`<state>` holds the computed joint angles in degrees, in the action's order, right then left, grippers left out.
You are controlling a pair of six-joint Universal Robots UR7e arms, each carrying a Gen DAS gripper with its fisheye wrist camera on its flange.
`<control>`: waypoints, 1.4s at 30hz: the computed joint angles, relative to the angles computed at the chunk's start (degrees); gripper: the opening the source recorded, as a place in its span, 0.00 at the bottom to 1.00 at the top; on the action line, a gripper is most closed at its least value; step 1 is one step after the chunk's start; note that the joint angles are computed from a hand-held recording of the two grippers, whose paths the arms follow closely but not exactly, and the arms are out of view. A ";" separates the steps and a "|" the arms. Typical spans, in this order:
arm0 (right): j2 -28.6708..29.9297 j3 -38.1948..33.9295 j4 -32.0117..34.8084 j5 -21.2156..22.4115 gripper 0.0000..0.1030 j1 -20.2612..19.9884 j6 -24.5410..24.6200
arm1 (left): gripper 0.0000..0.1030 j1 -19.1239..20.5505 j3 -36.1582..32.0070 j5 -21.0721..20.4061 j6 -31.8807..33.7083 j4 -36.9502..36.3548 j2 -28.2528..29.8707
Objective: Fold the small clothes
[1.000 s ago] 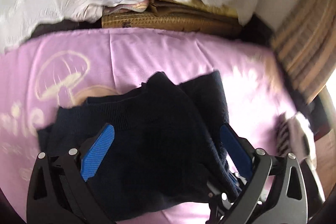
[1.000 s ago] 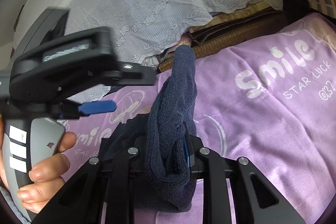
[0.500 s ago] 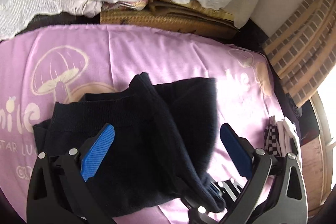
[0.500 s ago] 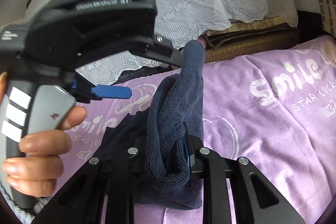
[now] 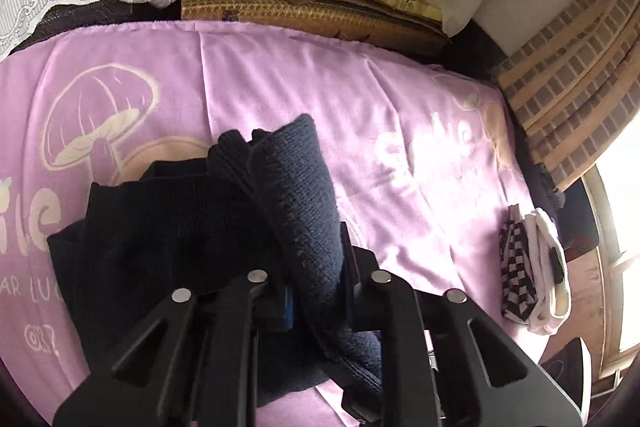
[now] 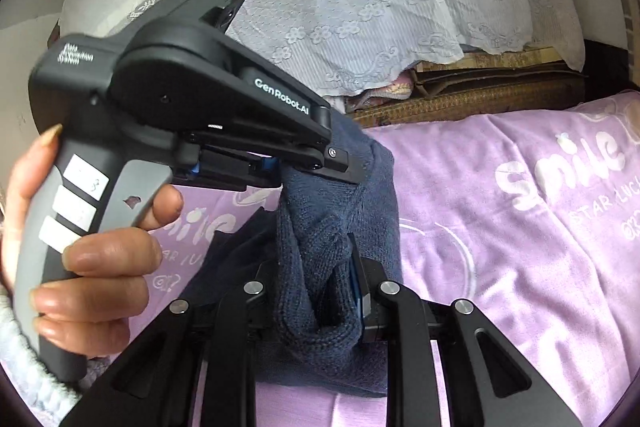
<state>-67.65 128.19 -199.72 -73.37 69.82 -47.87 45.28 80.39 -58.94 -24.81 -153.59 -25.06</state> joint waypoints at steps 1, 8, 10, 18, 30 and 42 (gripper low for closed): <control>0.08 0.24 -0.57 -0.23 0.22 0.39 -0.18 | 0.14 -0.20 0.92 0.81 0.92 -1.03 -0.49; 2.90 1.03 -4.34 -3.86 0.22 6.00 -1.26 | 0.14 -0.22 7.57 4.58 3.56 -4.73 -6.01; 4.00 0.97 -4.94 -5.40 0.22 7.69 -1.52 | 0.14 0.34 10.19 5.10 4.10 -5.92 -8.20; 13.73 -0.09 -13.09 -17.97 0.22 14.74 -5.77 | 0.16 4.84 18.66 3.77 4.37 -10.73 -13.14; 28.82 -5.23 -23.60 -31.31 0.26 19.48 -15.42 | 0.32 10.69 25.55 4.43 8.25 -23.27 -12.65; 18.74 0.60 -11.98 -21.44 0.63 16.36 -15.91 | 0.72 11.19 27.94 6.68 6.28 -27.70 -13.13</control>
<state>-48.91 128.79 -211.70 -94.81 86.18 -63.78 56.47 108.33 -52.26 -18.54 -181.30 -38.19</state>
